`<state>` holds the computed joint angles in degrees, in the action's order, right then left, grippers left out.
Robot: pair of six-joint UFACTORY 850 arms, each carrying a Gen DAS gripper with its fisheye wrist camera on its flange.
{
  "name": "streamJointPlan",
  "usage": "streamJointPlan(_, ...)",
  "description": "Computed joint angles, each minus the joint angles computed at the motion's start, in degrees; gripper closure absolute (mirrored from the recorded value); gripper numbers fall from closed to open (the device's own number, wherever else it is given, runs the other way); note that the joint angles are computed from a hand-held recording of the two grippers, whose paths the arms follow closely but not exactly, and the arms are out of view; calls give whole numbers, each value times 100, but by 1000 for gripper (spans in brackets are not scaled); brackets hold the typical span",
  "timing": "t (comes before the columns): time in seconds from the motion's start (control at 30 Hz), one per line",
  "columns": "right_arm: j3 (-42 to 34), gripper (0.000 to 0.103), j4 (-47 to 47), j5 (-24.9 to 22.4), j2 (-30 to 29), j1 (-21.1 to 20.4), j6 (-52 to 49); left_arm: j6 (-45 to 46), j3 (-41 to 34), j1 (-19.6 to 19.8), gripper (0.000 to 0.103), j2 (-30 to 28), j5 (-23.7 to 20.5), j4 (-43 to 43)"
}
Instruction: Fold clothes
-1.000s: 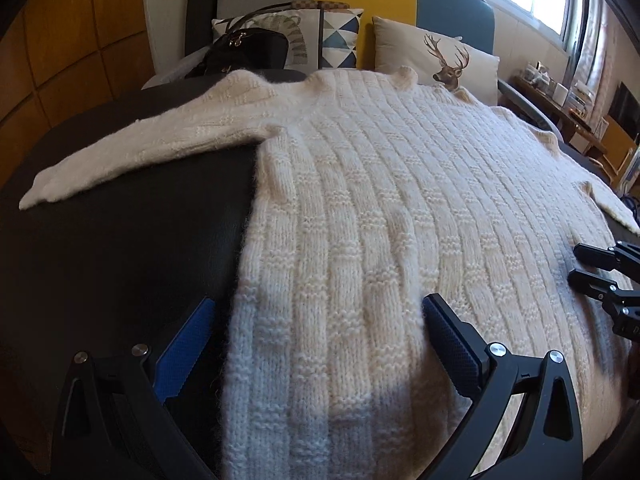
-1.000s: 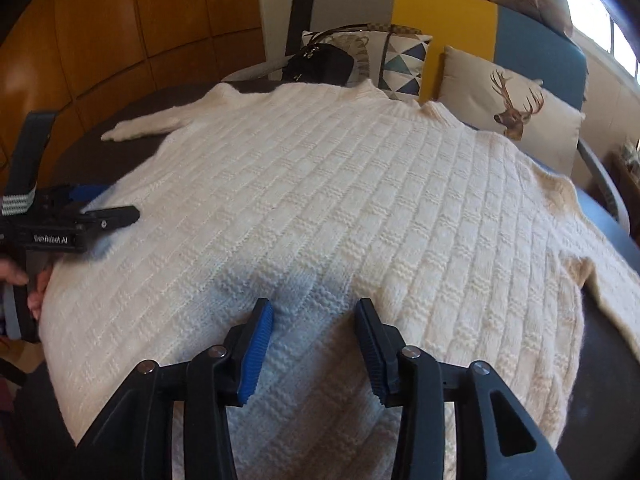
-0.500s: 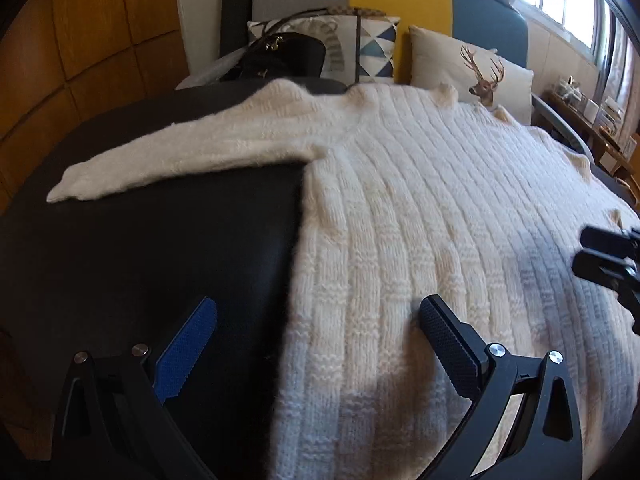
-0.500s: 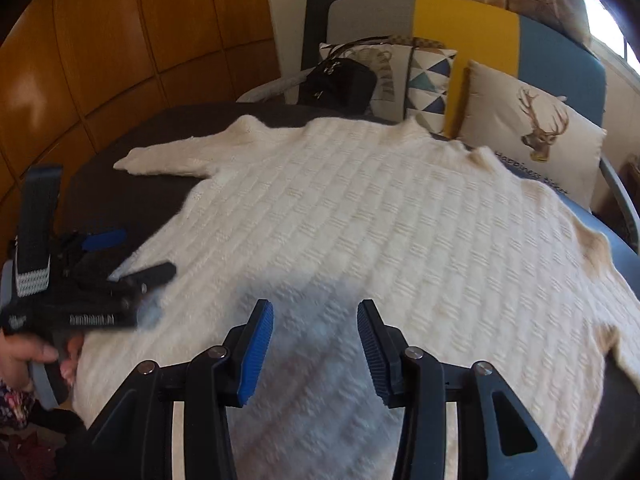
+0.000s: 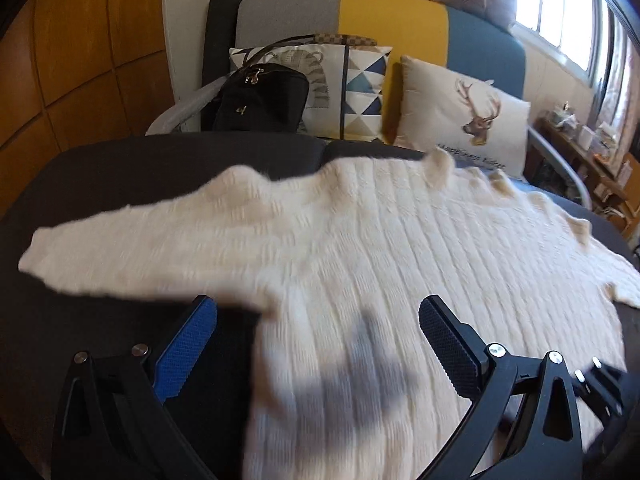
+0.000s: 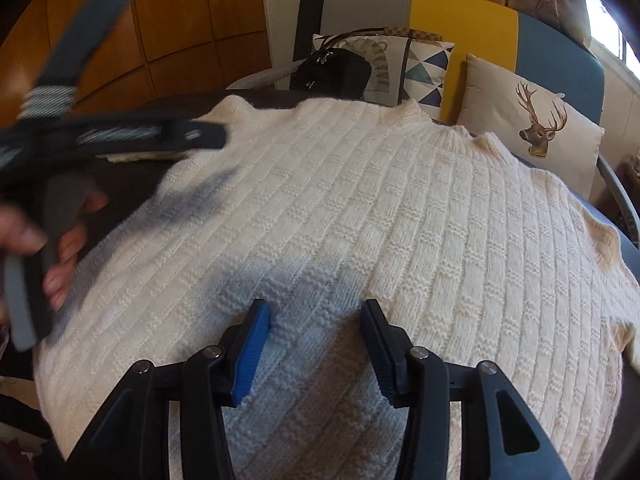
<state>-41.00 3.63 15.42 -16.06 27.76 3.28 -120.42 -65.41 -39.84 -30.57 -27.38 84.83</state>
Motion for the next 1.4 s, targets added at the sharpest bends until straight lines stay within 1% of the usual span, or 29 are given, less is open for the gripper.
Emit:
streamJointPlan(0.03, 13, 54, -211, 16, 5, -29, 211, 407, -205, 60, 0, -162, 9, -386)
streamJointPlan(0.07, 18, 54, -507, 33, 5, -69, 512, 668, -342, 137, 0, -278, 139, -639)
streamJointPlan(0.17, 31, 54, -1206, 91, 7, -167, 1223, 1284, -588, 261, 0, -538, 168, -1426)
streamJointPlan(0.23, 29, 54, -1277, 94, 8, -177, 1294, 1306, -607, 248, 0, -569, 112, -1393)
streamJointPlan(0.3, 26, 54, -1123, 94, 2, -160, 1131, 1292, -614, 230, 0, -590, 55, -1313)
streamJointPlan(0.37, 18, 54, -995, 78, -2, -143, 997, 1274, -608, 229, 0, -583, 59, -1295)
streamJointPlan(0.47, 17, 54, -1055, 66, 4, -143, 1050, 1077, -506, 249, 0, -471, 125, -1070)
streamJointPlan(0.57, 11, 54, -1094, 68, 1, -137, 1107, 345, -122, 299, 0, -128, -301, -376)
streamJointPlan(0.67, 21, 54, -1137, 73, 11, -153, 1141, -100, 182, 641, 0, 85, -441, -252)
streamJointPlan(0.8, 21, 54, -1135, 73, 15, -155, 1139, -137, 474, 1296, 0, 235, -473, -813)
streamJointPlan(0.9, 33, 54, -1136, 80, 24, -156, 1140, -85, 627, 1659, 0, 289, -457, -1108)
streamJointPlan(1.07, 23, 53, -1378, 87, 13, -190, 1341, 258, 718, 2026, 0, 170, -320, -1192)
streamJointPlan(1.13, 27, 53, -1407, 89, 17, -197, 1364, 42, 895, 2135, 0, 281, -139, -1211)
streamJointPlan(1.2, 29, 53, -1436, 96, 16, -205, 1390, 219, 909, 2135, 0, 329, -144, -1704)
streamJointPlan(1.33, 26, 53, -1453, 99, 11, -215, 1392, 725, 712, 1986, 0, 315, -617, -2607)
streamJointPlan(1.37, 22, 53, -1463, 102, 5, -215, 1404, 667, 650, 1902, 0, 306, -860, -2630)
streamJointPlan(1.4, 18, 53, -1480, 105, 0, -216, 1423, 372, 613, 1754, 0, 317, -1087, -2412)
